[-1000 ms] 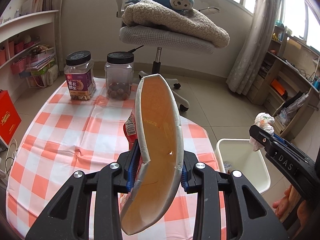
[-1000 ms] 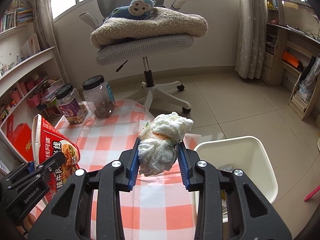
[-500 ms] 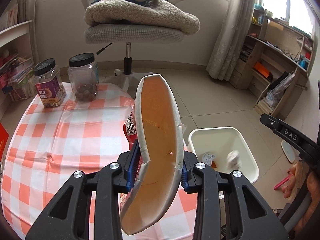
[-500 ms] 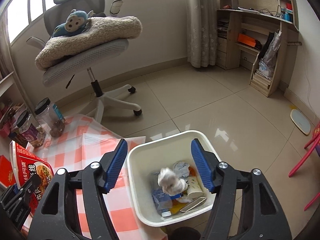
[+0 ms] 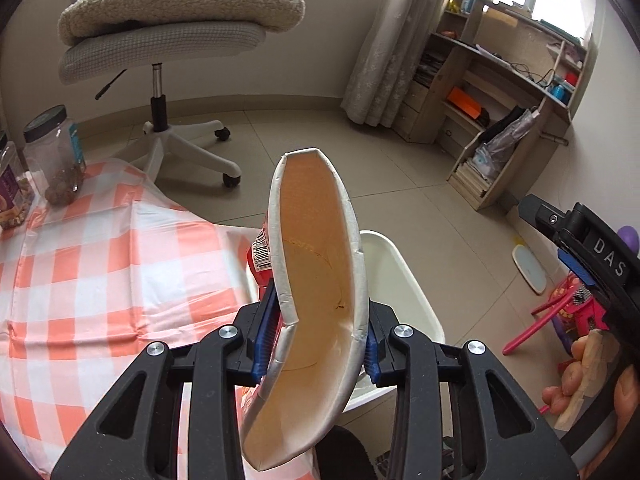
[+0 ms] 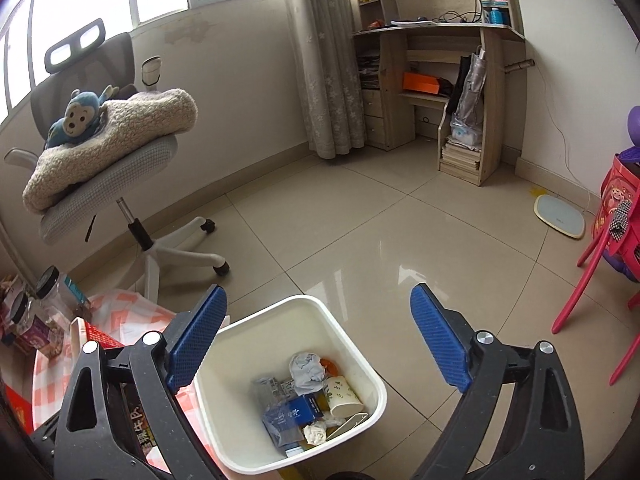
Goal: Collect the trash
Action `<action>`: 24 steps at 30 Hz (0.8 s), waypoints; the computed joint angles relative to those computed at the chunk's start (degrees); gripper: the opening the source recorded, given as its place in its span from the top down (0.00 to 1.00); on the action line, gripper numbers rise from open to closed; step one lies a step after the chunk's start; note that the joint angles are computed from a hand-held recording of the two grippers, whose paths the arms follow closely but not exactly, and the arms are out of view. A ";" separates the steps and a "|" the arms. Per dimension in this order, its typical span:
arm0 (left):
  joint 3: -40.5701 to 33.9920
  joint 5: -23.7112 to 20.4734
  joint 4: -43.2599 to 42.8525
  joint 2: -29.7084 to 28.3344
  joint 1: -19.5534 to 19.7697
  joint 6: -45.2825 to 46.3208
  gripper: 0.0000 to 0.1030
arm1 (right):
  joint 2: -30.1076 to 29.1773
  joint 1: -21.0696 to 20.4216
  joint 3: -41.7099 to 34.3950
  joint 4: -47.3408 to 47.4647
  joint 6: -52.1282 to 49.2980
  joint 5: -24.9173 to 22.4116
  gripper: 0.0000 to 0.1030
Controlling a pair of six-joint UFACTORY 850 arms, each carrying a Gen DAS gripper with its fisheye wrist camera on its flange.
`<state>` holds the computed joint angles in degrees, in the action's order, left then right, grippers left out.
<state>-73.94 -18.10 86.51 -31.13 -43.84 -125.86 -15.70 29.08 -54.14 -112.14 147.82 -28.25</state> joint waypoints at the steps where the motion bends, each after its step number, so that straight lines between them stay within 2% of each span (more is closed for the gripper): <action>1: -1.37 0.93 -1.03 -0.95 0.23 1.03 0.64 | 0.42 -0.17 0.49 -0.15 0.85 -0.59 0.13; 2: -3.03 2.17 -3.26 -2.09 0.58 3.64 0.62 | 0.82 -0.39 0.93 -0.29 1.63 -1.17 0.12; 5: -6.66 5.77 -12.47 -4.59 1.66 13.14 0.46 | 1.81 -0.84 1.86 -0.18 2.53 -2.92 0.12; 6: -6.65 6.01 -12.86 -4.47 1.75 12.95 0.41 | 2.25 -0.85 2.33 -0.27 3.00 -3.61 0.12; 8: -4.68 5.14 -7.04 -2.79 1.48 6.06 0.32 | 3.12 -0.81 3.19 -1.05 4.01 -4.39 0.11; 12: 1.14 -5.73 -4.12 2.46 -1.07 1.52 0.16 | 4.51 1.24 4.68 -1.76 3.09 -5.83 0.10; 15: 7.31 -17.35 -0.86 7.52 -4.40 -3.85 0.07 | 5.19 5.03 5.23 -1.39 0.28 -8.66 0.07; 17: 11.76 -26.34 0.93 10.98 -7.15 -7.49 0.07 | 5.94 8.27 6.10 -1.53 -1.17 -12.07 0.07; 19: 15.96 -32.66 1.57 14.33 -9.31 -10.76 0.07 | 6.82 11.36 7.51 -2.55 -0.72 -14.71 0.07; 21: 19.63 -34.38 -0.76 17.70 -10.21 -12.90 0.07 | 7.60 13.81 8.78 -3.04 0.19 -15.52 0.07; 24: 24.04 -32.53 -6.66 21.75 -10.45 -13.16 0.07 | 8.36 16.58 9.81 -2.19 -0.46 -13.71 0.07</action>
<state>-49.91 -50.63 79.85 -9.38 -54.29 -139.03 -7.34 45.66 -44.33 -114.34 147.36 -41.96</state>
